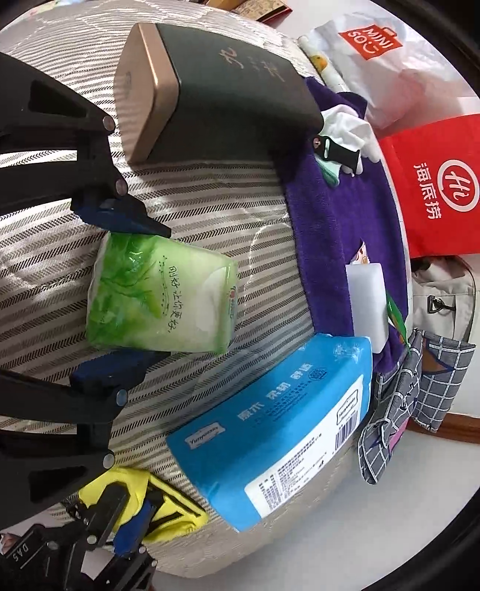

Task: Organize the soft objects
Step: 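Grasp the light-green tissue pack with the left gripper while the right gripper holds the pouch, then carry the tissue pack with the left gripper while the right gripper carries the pouch toward the towel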

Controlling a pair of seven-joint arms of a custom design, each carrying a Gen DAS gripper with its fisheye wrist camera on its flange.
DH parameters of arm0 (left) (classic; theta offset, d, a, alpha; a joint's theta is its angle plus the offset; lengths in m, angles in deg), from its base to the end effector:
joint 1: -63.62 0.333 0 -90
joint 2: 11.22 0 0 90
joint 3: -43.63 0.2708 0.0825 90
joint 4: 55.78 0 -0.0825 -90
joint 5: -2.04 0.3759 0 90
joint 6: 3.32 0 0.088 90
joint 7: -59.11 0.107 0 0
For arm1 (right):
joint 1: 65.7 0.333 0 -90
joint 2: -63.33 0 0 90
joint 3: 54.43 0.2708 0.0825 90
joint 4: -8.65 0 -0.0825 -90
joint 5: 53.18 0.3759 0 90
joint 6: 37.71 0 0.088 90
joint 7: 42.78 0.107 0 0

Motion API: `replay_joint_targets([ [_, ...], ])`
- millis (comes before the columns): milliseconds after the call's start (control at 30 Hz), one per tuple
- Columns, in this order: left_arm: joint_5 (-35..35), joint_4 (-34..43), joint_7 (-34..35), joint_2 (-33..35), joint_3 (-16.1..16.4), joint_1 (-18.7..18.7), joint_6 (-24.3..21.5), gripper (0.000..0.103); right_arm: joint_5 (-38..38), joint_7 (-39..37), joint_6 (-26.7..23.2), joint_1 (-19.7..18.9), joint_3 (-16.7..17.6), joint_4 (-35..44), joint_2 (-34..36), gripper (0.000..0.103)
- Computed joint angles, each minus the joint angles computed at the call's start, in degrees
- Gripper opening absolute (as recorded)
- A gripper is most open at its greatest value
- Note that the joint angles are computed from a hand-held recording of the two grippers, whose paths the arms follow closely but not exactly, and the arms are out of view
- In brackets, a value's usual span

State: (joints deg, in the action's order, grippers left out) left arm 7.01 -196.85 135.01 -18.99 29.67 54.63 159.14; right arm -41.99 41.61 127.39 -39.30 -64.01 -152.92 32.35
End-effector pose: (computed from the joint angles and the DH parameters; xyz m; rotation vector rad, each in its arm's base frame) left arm 0.4627 -0.2006 0.3618 -1.7240 2.1894 -0.5915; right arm 0.3880 0.1110 0.3829 -1.9874 1.6003 -0.2902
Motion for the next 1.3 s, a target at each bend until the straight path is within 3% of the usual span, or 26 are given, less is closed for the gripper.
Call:
replay_joint_targets([
  [100, -3.5, -1.3, 3.2, -1.4, 0.8, -1.1, -0.5, 0.052, -0.3, 0.4, -0.3, -0.2, 0.7, 0.3, 0.0, 0.023],
  [467, -7.9, -12.1, 3.7, -12.2, 0.6, 0.2, -0.3, 0.053, -4.2, 6.5, -1.1, -1.9, 5.2, 1.0, 0.1, 0.023],
  [500, -8.3, -13.1, 3.7, -13.3, 0.6, 0.4, -0.3, 0.053, -4.5, 7.0, -1.2, -1.8, 5.3, 1.0, -0.2, 0.022],
  [533, -8.6, -14.0, 3.7, -14.3, 0.7, 0.6, -0.3, 0.053, -4.5, 7.0, -1.3, -1.4, 5.0, 1.0, -0.4, 0.014],
  [767, -11.6, -19.2, 5.5, -20.8, 2.6, 2.3, -1.2, 0.052, -6.7, 10.7, -1.6, -1.7, 6.9, 1.6, -1.1, 0.014],
  [967, -13.9, -20.7, 7.6, -23.5, 3.9, 3.3, -0.8, 0.052, -7.6, 12.3, -2.4, -1.0, 6.6, 1.7, -2.2, 0.014],
  [1300, -16.2, -18.7, 9.7, -26.6, 4.1, 3.4, -1.5, 0.052, -11.2, 15.2, -5.8, -2.9, 8.6, 4.3, -4.5, 0.014],
])
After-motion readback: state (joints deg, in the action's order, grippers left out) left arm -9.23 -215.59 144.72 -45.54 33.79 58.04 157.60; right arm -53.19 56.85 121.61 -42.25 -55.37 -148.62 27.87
